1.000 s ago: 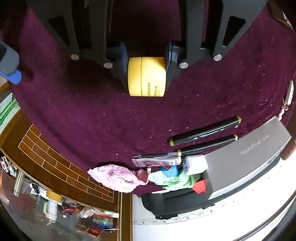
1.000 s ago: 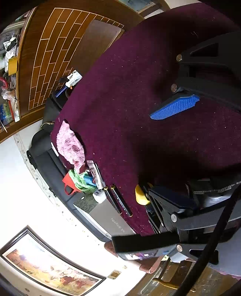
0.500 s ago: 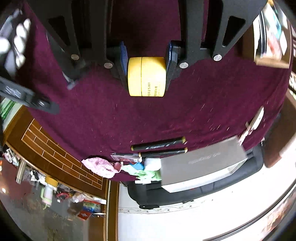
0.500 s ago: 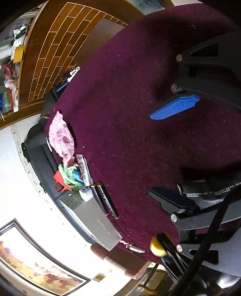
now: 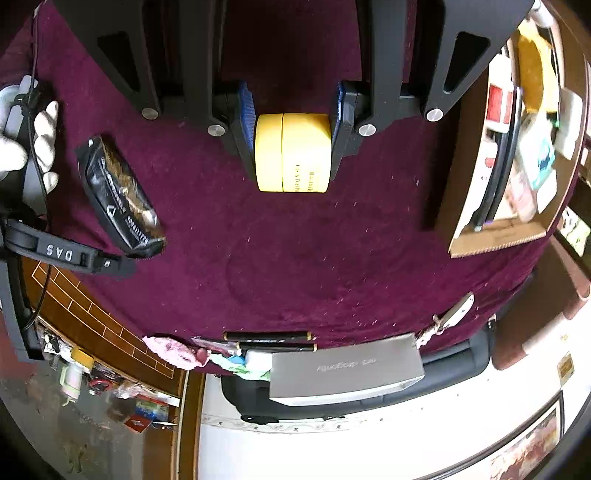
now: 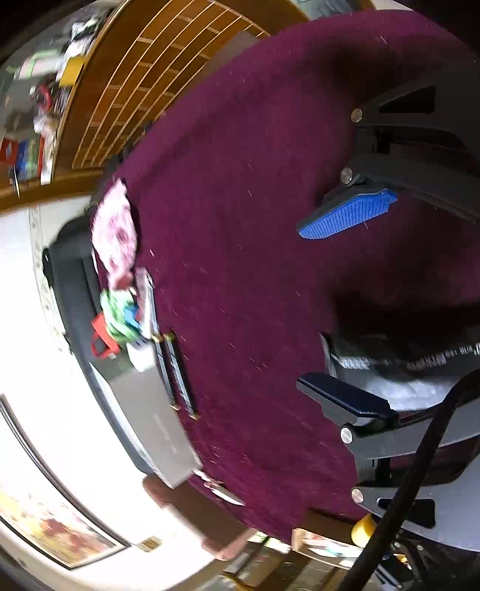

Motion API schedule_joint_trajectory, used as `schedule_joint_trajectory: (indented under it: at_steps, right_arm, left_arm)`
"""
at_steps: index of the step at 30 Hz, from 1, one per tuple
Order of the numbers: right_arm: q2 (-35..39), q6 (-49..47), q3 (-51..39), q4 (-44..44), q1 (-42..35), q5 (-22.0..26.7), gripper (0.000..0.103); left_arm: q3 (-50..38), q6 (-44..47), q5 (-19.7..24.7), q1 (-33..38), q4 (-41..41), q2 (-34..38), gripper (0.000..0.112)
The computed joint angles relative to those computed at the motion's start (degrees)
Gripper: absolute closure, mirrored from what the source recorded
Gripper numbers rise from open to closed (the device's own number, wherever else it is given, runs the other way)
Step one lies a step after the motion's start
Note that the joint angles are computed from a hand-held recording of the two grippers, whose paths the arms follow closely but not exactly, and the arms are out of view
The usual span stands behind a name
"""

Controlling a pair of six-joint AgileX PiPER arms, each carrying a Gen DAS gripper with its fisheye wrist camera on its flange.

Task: Organize objects
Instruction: 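Grasp the yellow tape roll with the left tool while the right tool lifts the snack bag, then carry the yellow roll and snack bag toward the cardboard tray with both tools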

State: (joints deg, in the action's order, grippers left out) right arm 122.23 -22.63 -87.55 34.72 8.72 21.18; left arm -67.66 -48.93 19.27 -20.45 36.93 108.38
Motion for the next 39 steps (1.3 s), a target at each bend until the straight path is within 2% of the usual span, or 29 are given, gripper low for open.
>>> schedule_joint_trajectory:
  at_steps: [4, 9, 14, 24, 34, 39]
  right_arm:
    - [-2.73, 0.6, 3.46, -2.22, 1.9, -0.9, 0.028]
    - [-6.69, 3.61, 8.41, -5.76, 3.65, -3.05, 0.028]
    - [-6.49, 14.76, 8.29, -18.84, 5.87, -2.14, 0.028]
    - [-3.4, 29.24, 4.72, -36.85, 11.54, 1.81, 0.029]
    - [-1.34, 31.05, 2.39, -38.73, 12.57, 4.37, 0.029]
    - [-1.24, 32.44, 2.24, -40.35, 12.92, 4.77, 0.029]
  left_arm:
    - [1.76, -0.27, 0.25, 0.22, -0.45, -1.16, 0.085]
    - [3.54, -3.27, 0.49, -0.47, 3.0, -2.08, 0.084]
    - [4.64, -2.98, -0.2, -0.32, 2.58, -2.23, 0.084]
    - [5.33, -0.29, -1.41, 0.19, -1.04, -1.08, 0.085]
    - [4.81, -0.15, -1.33, 0.12, -2.08, 0.11, 0.084]
    - [5.29, -2.56, -1.46, -0.15, 0.17, -0.06, 0.084]
